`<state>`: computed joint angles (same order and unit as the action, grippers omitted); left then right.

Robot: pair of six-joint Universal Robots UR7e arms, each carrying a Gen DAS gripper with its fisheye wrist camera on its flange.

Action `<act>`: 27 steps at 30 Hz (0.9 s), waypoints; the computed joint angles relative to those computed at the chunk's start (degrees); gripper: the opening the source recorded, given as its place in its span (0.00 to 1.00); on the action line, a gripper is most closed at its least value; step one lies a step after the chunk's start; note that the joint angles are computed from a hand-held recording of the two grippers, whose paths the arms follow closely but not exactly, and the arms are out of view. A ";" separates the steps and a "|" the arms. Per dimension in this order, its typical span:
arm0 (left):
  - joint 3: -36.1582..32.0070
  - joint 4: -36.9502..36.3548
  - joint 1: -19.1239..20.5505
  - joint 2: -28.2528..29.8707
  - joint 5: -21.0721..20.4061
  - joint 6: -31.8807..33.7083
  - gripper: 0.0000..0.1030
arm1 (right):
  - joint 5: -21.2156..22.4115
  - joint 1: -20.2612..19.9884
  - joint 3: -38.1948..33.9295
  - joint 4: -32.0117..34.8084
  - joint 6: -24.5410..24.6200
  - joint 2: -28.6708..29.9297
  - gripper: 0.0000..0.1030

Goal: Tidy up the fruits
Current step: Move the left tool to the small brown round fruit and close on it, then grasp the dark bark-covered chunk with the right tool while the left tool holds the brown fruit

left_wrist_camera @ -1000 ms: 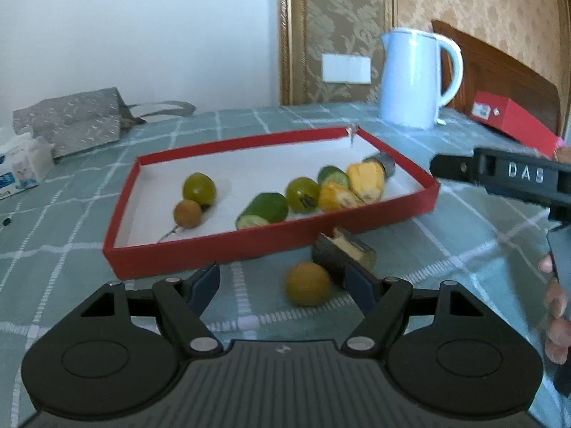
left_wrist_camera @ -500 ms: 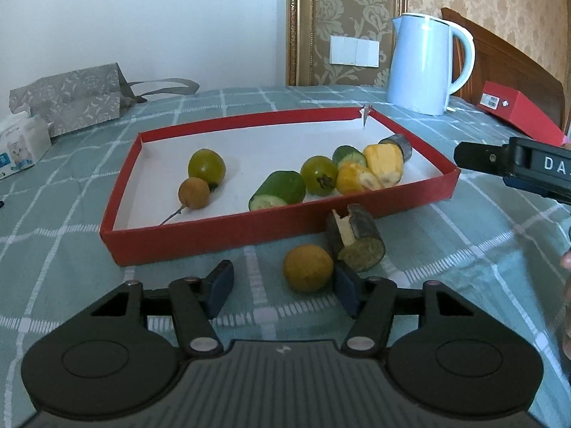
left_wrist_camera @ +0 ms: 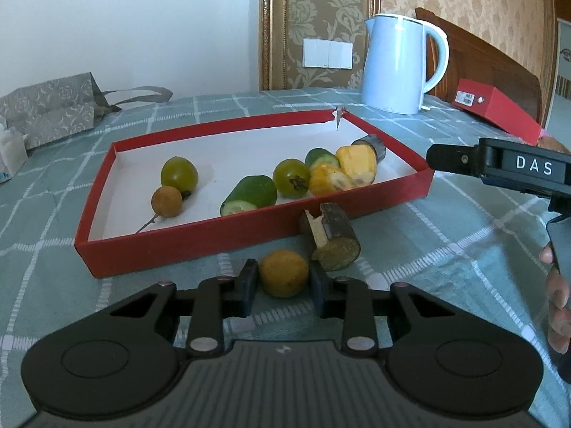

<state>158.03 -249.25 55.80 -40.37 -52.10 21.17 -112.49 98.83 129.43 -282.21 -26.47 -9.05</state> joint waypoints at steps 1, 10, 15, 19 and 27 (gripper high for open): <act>0.10 -0.68 -0.24 0.50 0.39 0.14 0.29 | -0.10 0.00 -0.03 -0.01 -0.07 0.01 0.89; 1.04 -6.49 2.99 -1.95 4.78 -6.64 0.29 | -0.83 0.65 -0.14 2.58 -1.06 -0.14 0.89; 0.53 -8.69 3.61 -2.62 8.63 -7.76 0.29 | -1.85 3.27 -0.78 6.93 -3.57 0.67 0.89; 0.58 -9.45 3.47 -2.28 8.58 -7.14 0.29 | -3.61 5.81 -2.25 9.63 -3.41 1.61 0.89; 0.84 -8.32 3.32 -2.57 8.79 -8.35 0.29 | -9.46 10.03 -6.54 17.34 -1.71 2.11 0.89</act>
